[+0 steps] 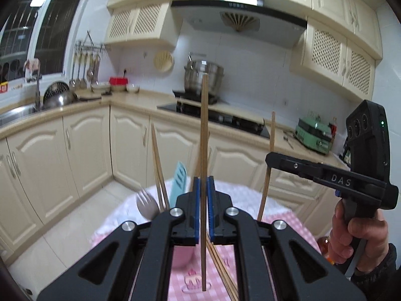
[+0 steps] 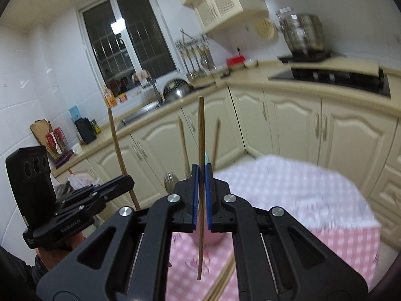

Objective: Organize utensils
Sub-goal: 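Lift both chopsticks and lower them into the pink cup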

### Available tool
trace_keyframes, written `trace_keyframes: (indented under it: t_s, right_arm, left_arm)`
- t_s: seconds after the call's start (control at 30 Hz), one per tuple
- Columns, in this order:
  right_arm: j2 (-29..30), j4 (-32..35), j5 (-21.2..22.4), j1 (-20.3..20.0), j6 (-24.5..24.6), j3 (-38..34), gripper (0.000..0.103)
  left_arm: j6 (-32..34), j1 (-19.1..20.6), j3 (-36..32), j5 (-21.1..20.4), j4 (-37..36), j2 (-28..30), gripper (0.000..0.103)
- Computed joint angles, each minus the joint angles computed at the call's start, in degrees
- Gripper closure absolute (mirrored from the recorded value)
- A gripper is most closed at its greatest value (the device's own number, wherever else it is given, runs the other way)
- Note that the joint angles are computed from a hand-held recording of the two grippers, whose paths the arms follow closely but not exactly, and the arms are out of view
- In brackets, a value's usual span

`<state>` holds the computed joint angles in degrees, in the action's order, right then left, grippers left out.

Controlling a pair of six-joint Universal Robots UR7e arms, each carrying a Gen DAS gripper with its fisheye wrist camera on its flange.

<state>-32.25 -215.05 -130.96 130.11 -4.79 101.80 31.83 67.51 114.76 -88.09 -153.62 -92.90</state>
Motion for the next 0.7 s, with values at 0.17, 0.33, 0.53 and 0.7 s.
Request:
trace_keyframes:
  t_s: [0.17, 0.33, 0.53, 0.7]
  right_arm:
    - [1.09, 0.11, 0.77, -0.04, -4.81, -5.69, 0.098]
    - [2.10, 1.40, 1.86, -0.64, -6.71, -9.36, 0.098]
    - [4.03, 2.28, 1.82, -1.12, -8.54, -13.19, 0.098]
    - [5.30, 3.57, 1.69, -2.18, -8.08, -14.35, 0.098]
  left_arm:
    - [-1.04, -1.33, -3.85, -0.51, -2.98, 2.00, 0.098]
    - [-2.57, -1.83, -6.57, -0.69, -4.66, 4.42, 0.098]
    - [-2.66, -2.51, -7.47, 0.87, -6.62, 7.05, 0.098]
    - [-2.03, -2.35, -6.64, 2.10, -8.60, 8.53, 0.098]
